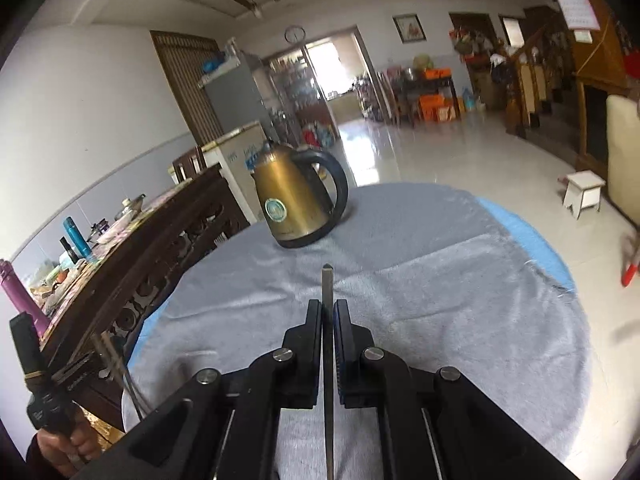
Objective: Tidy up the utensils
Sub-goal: 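Carry both chopsticks over the grey cup and lower them in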
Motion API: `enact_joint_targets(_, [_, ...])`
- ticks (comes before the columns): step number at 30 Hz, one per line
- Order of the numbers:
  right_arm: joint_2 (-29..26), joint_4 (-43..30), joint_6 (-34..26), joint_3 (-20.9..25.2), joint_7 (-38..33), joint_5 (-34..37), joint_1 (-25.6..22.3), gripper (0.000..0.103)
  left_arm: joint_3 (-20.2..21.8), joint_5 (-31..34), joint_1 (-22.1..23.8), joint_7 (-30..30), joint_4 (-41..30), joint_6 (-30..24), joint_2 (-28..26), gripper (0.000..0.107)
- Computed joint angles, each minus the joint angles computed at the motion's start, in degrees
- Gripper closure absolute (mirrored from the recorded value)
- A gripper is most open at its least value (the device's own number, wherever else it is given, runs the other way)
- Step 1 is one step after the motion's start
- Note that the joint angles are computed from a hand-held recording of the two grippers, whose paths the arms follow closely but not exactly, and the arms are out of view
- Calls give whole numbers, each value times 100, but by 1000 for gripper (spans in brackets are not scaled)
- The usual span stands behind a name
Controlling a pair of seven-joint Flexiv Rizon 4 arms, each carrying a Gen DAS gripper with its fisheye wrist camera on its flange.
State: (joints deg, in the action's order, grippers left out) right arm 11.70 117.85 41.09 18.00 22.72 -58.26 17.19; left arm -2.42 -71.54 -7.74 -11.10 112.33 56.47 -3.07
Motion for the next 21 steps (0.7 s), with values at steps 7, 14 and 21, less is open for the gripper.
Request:
enact_joint_targets(7, [170,-150,-729,374,26,17,291,96,245,-758,-146,745,510,-75,741,101])
enact_joint_targets(14, [231,-275,-1283,585,-42,63,558,96,384,-1110,-287,1198,765,-123,1143,101])
enact_joint_targets(21, [273,-506,-1686,706,-222,-103,733,96,461,-1027,-293,1024,646,-459,1276,101])
